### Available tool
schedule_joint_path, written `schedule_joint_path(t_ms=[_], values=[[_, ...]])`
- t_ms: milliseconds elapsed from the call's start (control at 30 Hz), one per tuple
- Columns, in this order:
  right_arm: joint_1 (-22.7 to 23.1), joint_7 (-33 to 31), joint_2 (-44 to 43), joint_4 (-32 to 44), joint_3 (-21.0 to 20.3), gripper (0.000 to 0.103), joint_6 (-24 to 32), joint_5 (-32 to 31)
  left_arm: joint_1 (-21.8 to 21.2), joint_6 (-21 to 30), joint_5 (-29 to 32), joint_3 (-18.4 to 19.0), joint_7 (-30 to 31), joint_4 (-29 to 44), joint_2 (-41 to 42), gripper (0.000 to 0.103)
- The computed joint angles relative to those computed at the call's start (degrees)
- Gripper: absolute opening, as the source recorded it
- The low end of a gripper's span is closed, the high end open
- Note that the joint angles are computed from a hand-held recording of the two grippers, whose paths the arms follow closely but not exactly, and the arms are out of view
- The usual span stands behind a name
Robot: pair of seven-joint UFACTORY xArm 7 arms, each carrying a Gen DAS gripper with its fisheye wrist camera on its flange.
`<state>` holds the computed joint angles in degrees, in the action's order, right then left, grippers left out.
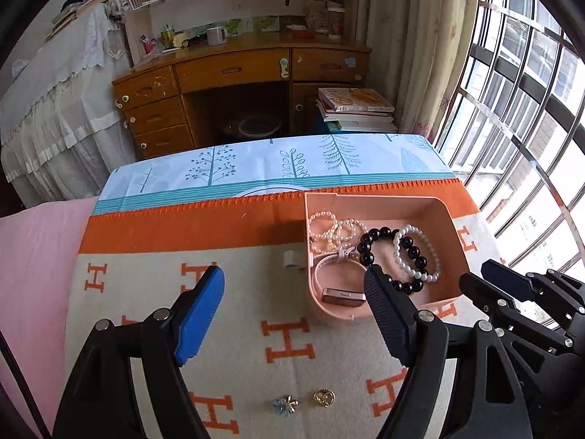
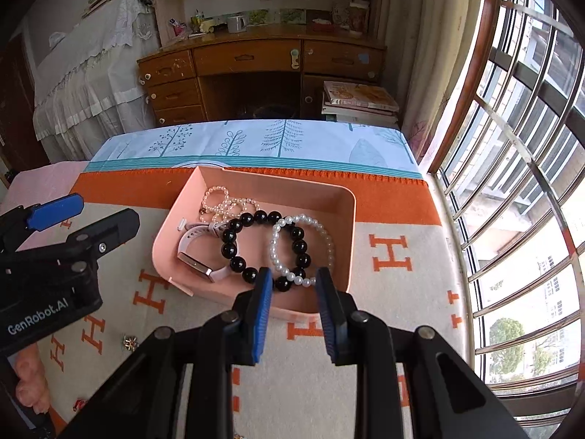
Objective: Organize jewelry
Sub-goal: 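Withdraw both open tools from the tray toward the remaining jewelry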
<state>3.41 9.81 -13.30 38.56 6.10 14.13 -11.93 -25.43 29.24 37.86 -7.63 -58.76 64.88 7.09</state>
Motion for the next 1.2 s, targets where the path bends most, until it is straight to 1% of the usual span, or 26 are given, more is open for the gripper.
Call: schedule_joint_path(t_ms=[167,400,533,733,867,1033,1200], values=[[-2.3,3.57,-4.5,-3.37,2.75,0.025,-0.43,-4.95,-0.17,1.34,0.27,-0.92,-1.21,-3.09,-2.81,0.077],[-2.3,3.58,-10.91,-8.31,3.58,0.025,-0.92,-5.13,0.53,1.81,-1.78,-3.2,-1.21,-7.36,-6.85,0.077],[-2.76,3.53,-14.48,-10.83,4.46,0.025,-1.11,-5.07,0.7,2.89,-2.36,-4.76,-0.94,-9.41,-9.17,0.077],[-0.66,1.05,-19.71,-14.51,3.7,0.025,0.02,-2.82,1.23,2.93,-4.1,-6.83,-1.04,-13.54,-13.46,0.077],[-1.42,1.26,-23.44,-17.27,5.54,0.025,-0.03,-3.0,1.49,3.01,-6.37,-8.22,-1.0,-16.31,-16.25,0.077],[3.06,-2.07,-28.27,-20.5,2.4,0.025,2.29,0.2,1.46,3.06,-9.35,-10.05,-1.0,-19.74,-19.68,0.077],[7.05,-6.23,-33.71,-23.88,-0.93,0.025,5.14,4.19,1.51,3.18,-10.7,-12.26,-2.01,-22.63,-23.07,0.077]])
